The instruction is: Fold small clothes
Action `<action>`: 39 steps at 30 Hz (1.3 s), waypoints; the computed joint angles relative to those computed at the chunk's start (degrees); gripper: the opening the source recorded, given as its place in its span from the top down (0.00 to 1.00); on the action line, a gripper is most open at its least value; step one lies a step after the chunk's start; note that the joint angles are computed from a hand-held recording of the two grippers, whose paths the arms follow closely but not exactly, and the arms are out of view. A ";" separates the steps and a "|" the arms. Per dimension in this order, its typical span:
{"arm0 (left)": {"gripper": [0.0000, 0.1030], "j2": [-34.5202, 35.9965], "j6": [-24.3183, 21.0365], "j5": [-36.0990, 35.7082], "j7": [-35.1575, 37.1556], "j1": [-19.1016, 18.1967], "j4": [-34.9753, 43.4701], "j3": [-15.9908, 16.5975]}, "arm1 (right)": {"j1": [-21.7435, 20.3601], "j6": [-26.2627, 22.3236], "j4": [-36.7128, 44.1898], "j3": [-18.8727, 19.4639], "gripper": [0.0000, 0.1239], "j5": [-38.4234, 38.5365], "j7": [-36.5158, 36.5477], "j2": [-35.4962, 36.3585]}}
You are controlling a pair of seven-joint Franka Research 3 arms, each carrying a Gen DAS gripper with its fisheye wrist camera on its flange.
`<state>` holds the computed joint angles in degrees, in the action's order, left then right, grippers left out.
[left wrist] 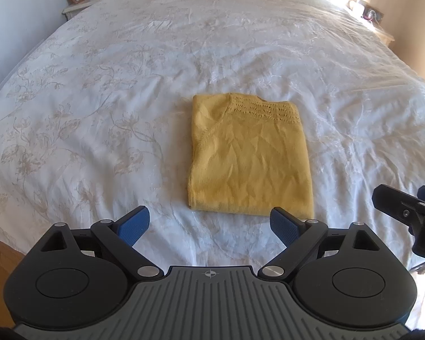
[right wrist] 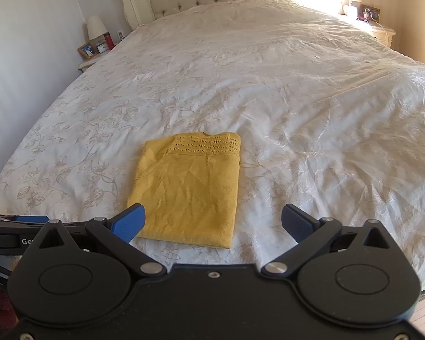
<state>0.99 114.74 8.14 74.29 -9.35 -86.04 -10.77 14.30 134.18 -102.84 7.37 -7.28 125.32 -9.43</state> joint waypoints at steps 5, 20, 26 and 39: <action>0.10 0.41 -0.50 0.37 -0.59 0.01 0.36 -0.04 | 0.12 -0.05 0.19 -0.06 0.18 0.38 -0.23 0.25; 0.10 1.15 -1.84 0.61 -0.69 -0.17 1.18 -0.14 | 0.26 0.15 0.22 -0.52 0.18 2.26 -1.10 0.68; 0.10 1.38 -1.88 0.78 -0.83 -0.27 1.42 -0.19 | 0.27 0.17 0.29 -0.59 0.18 2.61 -1.49 0.82; 0.10 2.42 -2.37 1.65 -0.98 -0.76 2.62 -0.40 | 0.36 0.37 0.45 -0.79 0.18 3.48 -2.34 1.25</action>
